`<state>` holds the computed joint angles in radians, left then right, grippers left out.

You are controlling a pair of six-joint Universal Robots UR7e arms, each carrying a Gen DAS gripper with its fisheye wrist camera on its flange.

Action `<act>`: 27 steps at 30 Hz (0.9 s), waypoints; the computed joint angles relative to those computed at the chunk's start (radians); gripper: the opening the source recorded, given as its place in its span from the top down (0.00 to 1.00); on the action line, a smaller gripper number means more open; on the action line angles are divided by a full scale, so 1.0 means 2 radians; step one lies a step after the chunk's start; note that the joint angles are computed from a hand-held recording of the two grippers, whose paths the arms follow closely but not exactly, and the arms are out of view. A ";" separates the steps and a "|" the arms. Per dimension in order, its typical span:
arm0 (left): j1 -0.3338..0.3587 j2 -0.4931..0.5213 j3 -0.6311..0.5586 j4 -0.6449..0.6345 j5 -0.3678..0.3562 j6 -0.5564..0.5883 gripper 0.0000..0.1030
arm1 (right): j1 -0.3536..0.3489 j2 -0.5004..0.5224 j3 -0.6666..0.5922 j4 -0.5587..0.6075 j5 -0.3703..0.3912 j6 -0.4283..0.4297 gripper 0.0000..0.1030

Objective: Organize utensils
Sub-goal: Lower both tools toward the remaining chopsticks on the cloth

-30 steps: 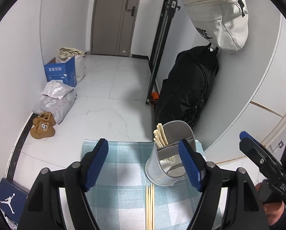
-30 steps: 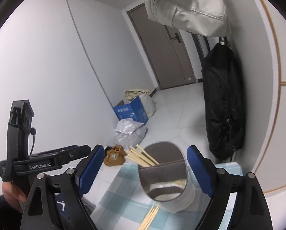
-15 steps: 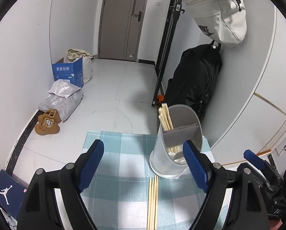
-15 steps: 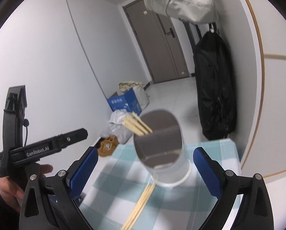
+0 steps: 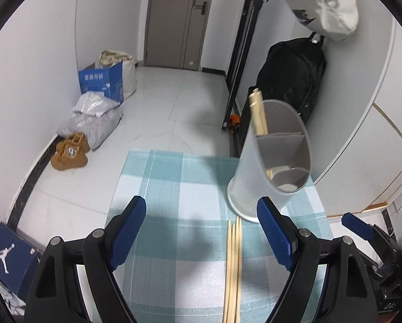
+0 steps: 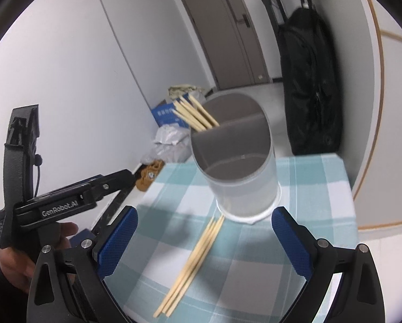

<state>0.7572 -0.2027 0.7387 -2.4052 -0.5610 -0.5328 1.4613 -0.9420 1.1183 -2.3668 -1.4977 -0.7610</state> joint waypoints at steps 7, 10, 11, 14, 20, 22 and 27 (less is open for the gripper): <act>0.011 -0.023 0.030 0.028 -0.016 -0.057 0.21 | 0.001 0.017 -0.012 0.038 -0.052 0.015 0.16; 0.011 -0.030 0.043 0.034 -0.006 -0.066 0.21 | 0.004 0.027 -0.018 0.059 -0.081 0.016 0.26; 0.012 -0.032 0.047 0.033 -0.006 -0.067 0.21 | 0.005 0.030 -0.019 0.063 -0.092 0.015 0.28; 0.015 -0.037 0.054 0.037 -0.013 -0.073 0.21 | 0.009 0.038 -0.016 0.071 -0.120 0.011 0.32; 0.018 -0.044 0.063 0.040 -0.015 -0.074 0.21 | 0.018 0.059 -0.019 0.076 -0.175 0.004 0.51; 0.018 -0.046 0.064 0.042 -0.018 -0.079 0.21 | 0.022 0.064 -0.017 0.067 -0.195 -0.010 0.57; 0.019 -0.053 0.075 0.030 -0.025 -0.074 0.21 | 0.029 0.076 -0.019 0.051 -0.230 -0.024 0.67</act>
